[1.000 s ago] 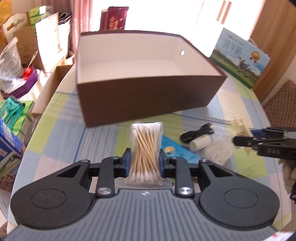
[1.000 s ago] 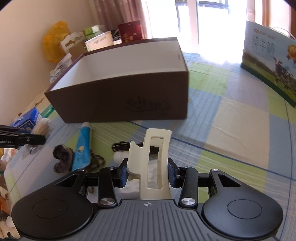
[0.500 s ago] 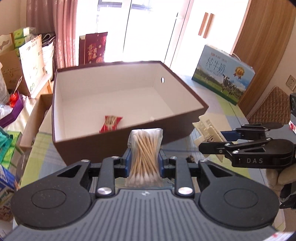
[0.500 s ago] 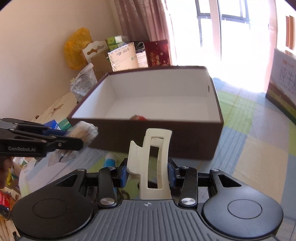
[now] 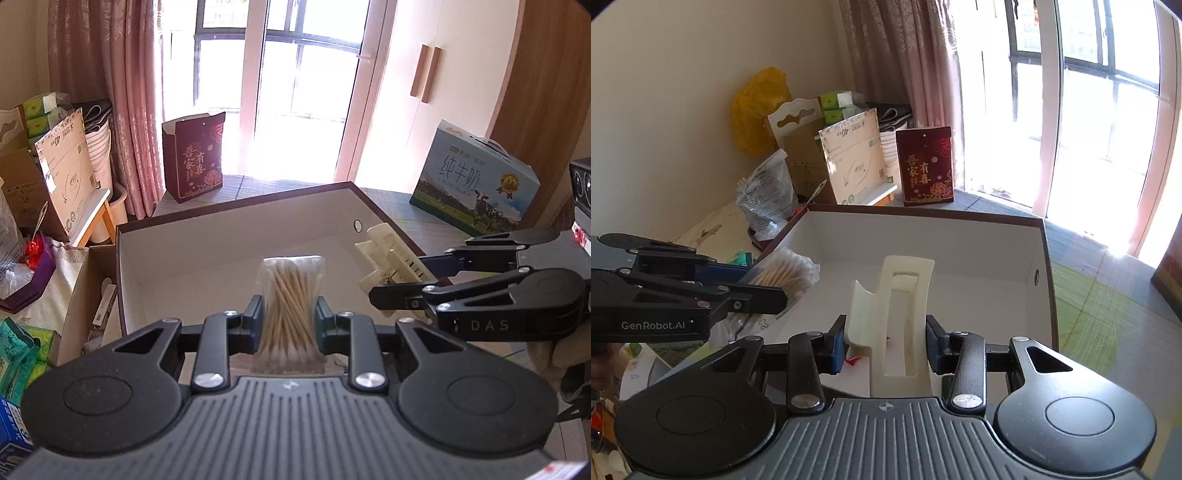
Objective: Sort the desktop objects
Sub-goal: 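Lift and carry the swab bag and hair clip over the brown box, then open both tools to drop the swab bag and hair clip into the box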
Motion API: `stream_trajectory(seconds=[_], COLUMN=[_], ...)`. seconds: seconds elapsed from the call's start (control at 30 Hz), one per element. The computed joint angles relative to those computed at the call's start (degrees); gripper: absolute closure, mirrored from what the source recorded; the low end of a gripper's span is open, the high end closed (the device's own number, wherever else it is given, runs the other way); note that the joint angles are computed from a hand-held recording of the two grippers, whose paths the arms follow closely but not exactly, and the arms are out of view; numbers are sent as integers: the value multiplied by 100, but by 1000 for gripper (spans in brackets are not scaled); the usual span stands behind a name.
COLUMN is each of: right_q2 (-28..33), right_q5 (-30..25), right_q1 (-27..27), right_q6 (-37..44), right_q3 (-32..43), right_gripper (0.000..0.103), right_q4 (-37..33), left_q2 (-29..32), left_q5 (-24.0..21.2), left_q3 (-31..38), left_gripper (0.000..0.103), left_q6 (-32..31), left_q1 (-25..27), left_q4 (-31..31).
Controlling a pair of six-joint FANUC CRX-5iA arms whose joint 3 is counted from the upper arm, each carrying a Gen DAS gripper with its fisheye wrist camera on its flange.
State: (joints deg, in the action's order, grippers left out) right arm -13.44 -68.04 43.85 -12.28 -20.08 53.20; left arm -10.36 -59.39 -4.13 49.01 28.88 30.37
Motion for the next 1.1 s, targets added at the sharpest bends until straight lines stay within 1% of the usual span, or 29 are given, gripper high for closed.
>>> stream_trajectory(seconds=[0.23,0.33,0.4,0.5,0.6,0.73,0.87,0.97,1.1], right_q2=[304,422,502,689,842,1039,1155,1275,1280], right_q5=[527,732,840,927,983,916,830,730,697], right_q1=[-845,-1170,-1397,-1706,-1933,-2139,-2262,-2315,-2304], right_q6=[1112,1477,1805,2183,2499,2836,3131,3272,3297], right_q3=[338,448,581,810,999,1266,1439,1563,1538], right_gripper=[64,64,64,64,64,64,64,64,64], right_q4=[-786,-1230,-1749,-2371,-2796,-3181,-3414,-3495,-3485], left_q2=[864,1198,1393,1696,2017,2343,2543,2643,2740], left_q5=[-166,-290,-371,-626,-918,-1173,-1283,-1316,-1381], left_q3=[849,1175,1345,1623,1966,2334,2593,2714,2799], left_gripper=[80,80,80,80,80,80,80,80,80], left_q6=[471,761,985,1378,1751,2002,2060,2103,2160], left_q1=[-164,-263,-307,-356,-427,-526,-648,-729,-759], left_q4=[-607,-972,-1165,-1436,-1719,-1965,-2165,-2317,-2406])
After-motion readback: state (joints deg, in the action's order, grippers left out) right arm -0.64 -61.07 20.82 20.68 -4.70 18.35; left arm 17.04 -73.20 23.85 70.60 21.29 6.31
